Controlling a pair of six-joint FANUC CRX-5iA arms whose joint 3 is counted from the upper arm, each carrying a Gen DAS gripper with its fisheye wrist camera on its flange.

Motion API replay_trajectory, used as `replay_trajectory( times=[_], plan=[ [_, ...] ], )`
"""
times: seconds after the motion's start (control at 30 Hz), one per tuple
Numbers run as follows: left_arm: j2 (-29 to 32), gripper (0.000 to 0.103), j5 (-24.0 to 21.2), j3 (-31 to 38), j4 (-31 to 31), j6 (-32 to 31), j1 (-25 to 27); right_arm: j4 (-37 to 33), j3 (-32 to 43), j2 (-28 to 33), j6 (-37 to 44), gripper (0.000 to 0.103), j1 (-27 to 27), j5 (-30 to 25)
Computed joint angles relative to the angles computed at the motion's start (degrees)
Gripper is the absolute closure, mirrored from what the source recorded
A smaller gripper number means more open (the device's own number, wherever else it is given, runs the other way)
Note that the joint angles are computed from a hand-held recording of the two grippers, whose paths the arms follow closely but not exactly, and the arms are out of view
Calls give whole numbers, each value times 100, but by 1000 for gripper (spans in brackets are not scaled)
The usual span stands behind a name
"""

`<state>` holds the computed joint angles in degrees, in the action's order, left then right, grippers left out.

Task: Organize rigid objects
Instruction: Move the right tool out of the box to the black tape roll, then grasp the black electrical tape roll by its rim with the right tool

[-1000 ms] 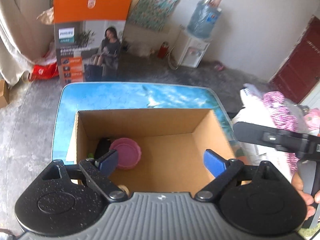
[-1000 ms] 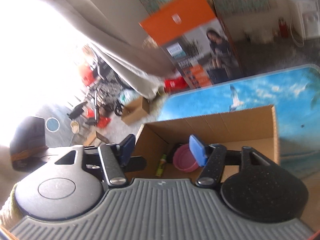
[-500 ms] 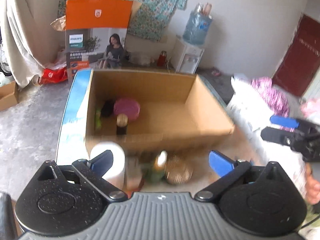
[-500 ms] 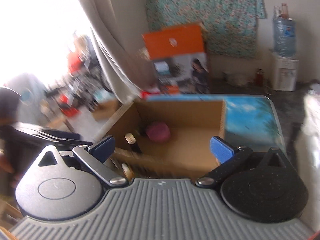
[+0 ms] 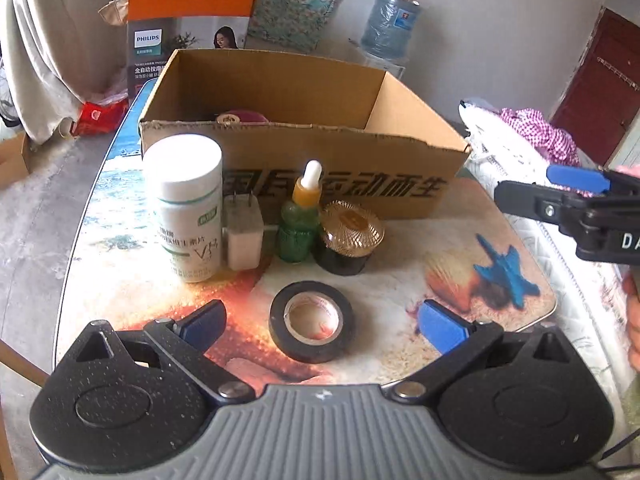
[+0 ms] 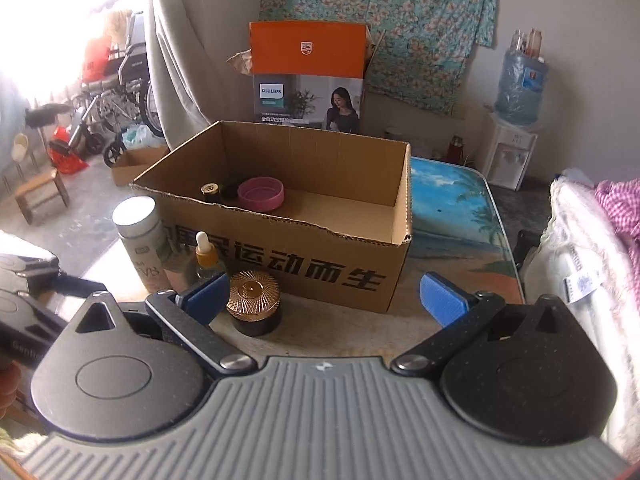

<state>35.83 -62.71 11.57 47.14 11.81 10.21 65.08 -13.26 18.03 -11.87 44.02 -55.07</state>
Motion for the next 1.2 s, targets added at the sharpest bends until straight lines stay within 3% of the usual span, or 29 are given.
replay_trajectory(
  times=[0.07, 0.2, 0.43, 0.57, 0.67, 0.77, 0.87, 0.93, 1.07, 1.2],
  plan=[
    [-121, 0, 311, -244, 41, -313, -35, 142, -83, -2, -55, 1, -42, 169],
    [-345, 0, 1058, -742, 169, -1122, -143, 615, -465, -164, -553, 1, -347, 1101],
    [-109, 0, 1036, -483, -352, -981, -225, 318, -432, -33, -1038, 1, -692, 2349],
    [53, 2, 997, -280, -628, -903, -286, -358, -29, 298, -298, 2, -646, 2408],
    [149, 8, 949, -172, -721, -951, -332, -1001, 202, 473, 161, 5, -714, 2750],
    [183, 12, 938, -159, -714, -1037, -370, -1739, 461, 631, 743, 17, -765, 2942],
    [185, 16, 884, -150, -683, -1142, -393, -2602, 812, 825, 1474, 35, -779, 2927],
    [183, 23, 826, -126, -675, -1149, -394, -3116, 1014, 921, 1883, 54, -785, 2881],
    [200, 34, 709, -96, -592, -1194, -381, -3454, 1168, 1021, 2213, 69, -778, 2802],
    [182, 36, 790, -190, -443, -1269, -421, -3521, 1099, 1014, 2258, 76, -792, 2941]
  ],
)
